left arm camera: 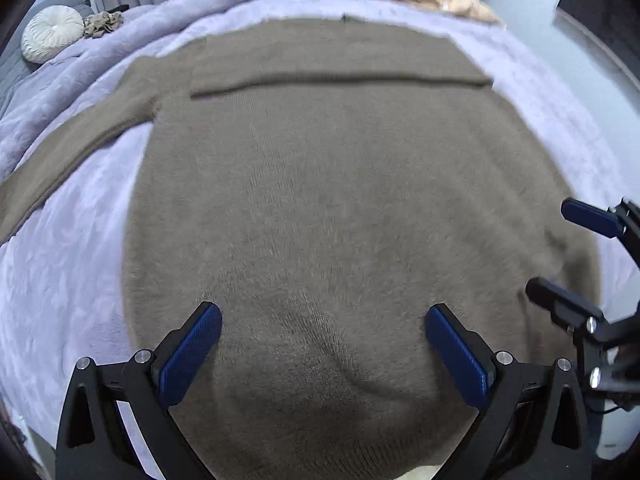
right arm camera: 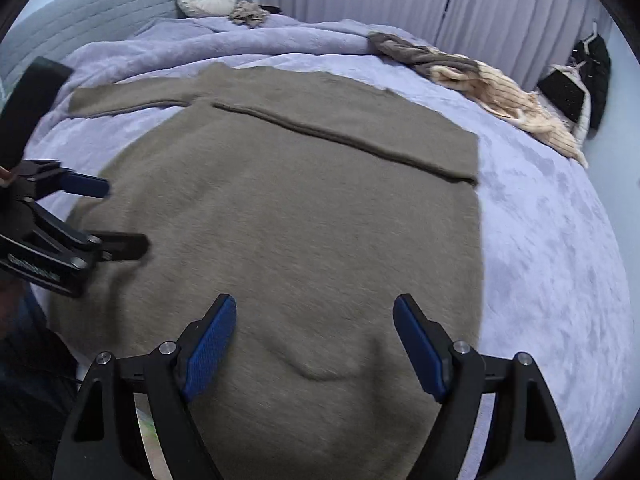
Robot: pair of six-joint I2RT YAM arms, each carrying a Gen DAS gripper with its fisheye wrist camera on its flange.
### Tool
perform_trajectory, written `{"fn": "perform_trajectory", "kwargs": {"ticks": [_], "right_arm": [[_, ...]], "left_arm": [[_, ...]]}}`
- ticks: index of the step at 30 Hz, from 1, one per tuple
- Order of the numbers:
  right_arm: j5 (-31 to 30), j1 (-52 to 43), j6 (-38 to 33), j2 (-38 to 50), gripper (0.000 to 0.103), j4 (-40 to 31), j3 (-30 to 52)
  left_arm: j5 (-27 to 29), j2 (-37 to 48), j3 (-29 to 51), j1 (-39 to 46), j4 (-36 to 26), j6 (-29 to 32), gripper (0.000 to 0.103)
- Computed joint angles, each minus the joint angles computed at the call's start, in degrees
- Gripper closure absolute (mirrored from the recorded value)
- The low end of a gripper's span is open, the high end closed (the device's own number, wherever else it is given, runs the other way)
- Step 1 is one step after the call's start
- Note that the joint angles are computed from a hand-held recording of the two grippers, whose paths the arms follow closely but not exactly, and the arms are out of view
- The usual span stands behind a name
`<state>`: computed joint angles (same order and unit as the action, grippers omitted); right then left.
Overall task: Fold small clothes
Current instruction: 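Move the left gripper to the other sleeve cuff and grasp it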
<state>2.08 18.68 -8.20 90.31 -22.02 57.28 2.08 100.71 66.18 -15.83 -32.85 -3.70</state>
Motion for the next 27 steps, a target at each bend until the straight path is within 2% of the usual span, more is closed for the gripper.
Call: {"fn": "perform_trajectory", "kwargs": {"ticks": [3, 5, 8, 12, 15, 18, 21, 27], "right_arm": [[0.2, 1.4, -1.3, 6.5, 0.020, -2.2, 2.2], [-0.7, 0.3, -3.5, 3.8, 0.019, 2.3, -3.2], [-3.2, -2.8, -5.7, -0.3, 0.015, 1.2, -7.3], [-2.6, -3.9, -6.9, -3.0, 0.014, -4.0, -7.7], [-1.4, -2.7, -4.1, -4.8, 0.014, -7.5, -4.9], [0.5, -1.3, -2.0, -5.2, 0.014, -6.5, -2.5], [3.6, 1.3, -0.4, -1.2, 0.014, -5.5, 2.9], [7.7, 7.4, 0.9, 8.8, 0.014, -8.2, 14.4]], "left_arm": [[-0.4, -2.3, -4.3, 0.2, 2.1, 0.6, 0.000], [1.2, -4.6, -7.2, 1.6, 3.0, 0.6, 0.000], [4.1, -7.9, -11.3, 4.3, 4.1, 0.4, 0.000], [9.6, -10.3, -10.1, 9.8, 1.6, -0.7, 0.000], [11.9, -10.0, -7.2, 17.9, 2.1, -2.5, 0.000], [16.6, -3.0, -0.1, 29.4, 2.2, -5.8, 0.000], [22.4, 6.2, 7.6, 40.0, 3.8, -11.6, 0.000], [32.1, 25.0, 23.6, 52.0, 8.9, -22.2, 0.000]]}}
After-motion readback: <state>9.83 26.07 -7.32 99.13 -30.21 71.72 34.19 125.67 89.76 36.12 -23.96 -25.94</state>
